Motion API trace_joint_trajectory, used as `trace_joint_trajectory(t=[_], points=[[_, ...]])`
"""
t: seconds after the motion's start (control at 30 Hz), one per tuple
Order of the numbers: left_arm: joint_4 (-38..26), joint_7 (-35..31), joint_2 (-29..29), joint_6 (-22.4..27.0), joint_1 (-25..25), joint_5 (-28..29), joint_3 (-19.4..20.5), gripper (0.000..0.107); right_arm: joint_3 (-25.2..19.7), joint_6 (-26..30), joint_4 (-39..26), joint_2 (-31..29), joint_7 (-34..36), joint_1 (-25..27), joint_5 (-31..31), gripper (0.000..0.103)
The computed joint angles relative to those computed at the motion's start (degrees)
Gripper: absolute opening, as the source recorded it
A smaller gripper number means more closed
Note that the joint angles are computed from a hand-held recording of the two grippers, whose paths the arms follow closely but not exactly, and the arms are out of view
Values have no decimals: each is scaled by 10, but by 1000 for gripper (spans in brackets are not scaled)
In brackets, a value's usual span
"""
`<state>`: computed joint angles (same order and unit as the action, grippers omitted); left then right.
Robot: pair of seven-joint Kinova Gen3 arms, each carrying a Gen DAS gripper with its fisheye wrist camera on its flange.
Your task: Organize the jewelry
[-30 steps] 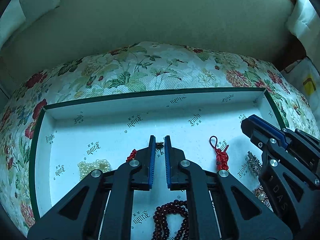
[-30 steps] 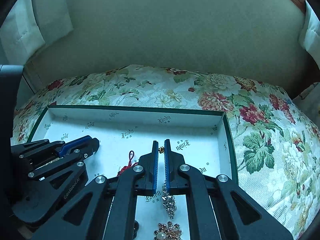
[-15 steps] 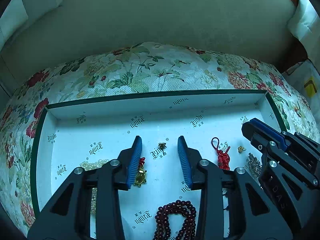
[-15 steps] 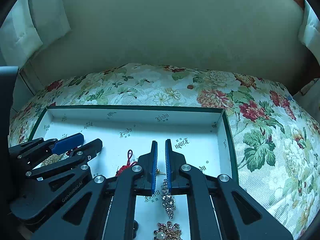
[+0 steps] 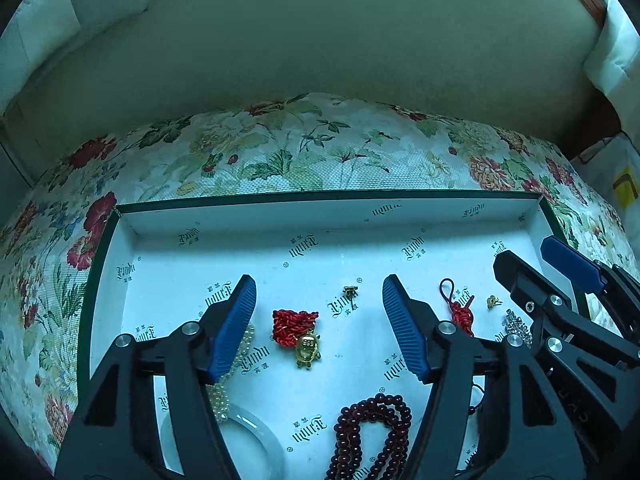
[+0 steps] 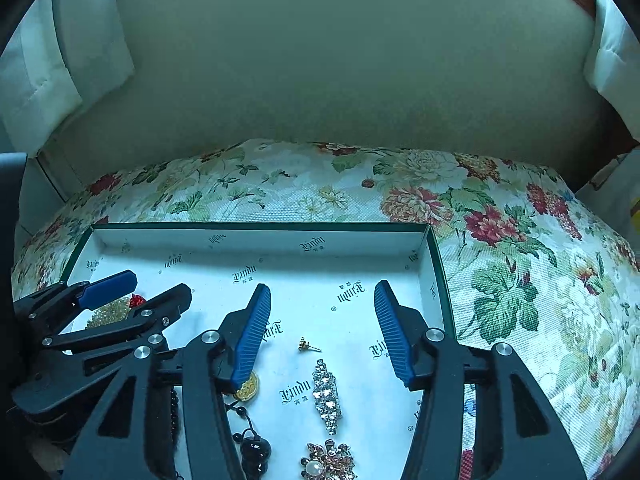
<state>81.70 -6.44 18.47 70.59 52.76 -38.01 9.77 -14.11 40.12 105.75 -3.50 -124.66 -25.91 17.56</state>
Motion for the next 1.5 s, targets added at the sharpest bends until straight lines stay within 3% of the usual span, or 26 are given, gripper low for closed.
trace_joint_trajectory(t=[0.23, 0.3, 0.7, 1.1, 1.5], points=[[3, 10, -7, 13, 4, -7, 1, 77, -3, 6, 0, -3, -13, -1, 14, 55], [4, 15, -8, 19, 7, -13, 2, 79, -5, 4, 4, -7, -24, 0, 20, 61], [5, 32, -15, 51, 24, -33, 14, 80, -18, 21, 11, -27, -47, 2, 30, 63], [9, 81, -35, 104, 63, -53, 38, 82, -58, 50, 31, -74, -91, 4, 49, 68], [-30, 157, -45, 244, 160, -104, 81, 88, -132, 122, 26, -185, -106, 34, 19, 68]])
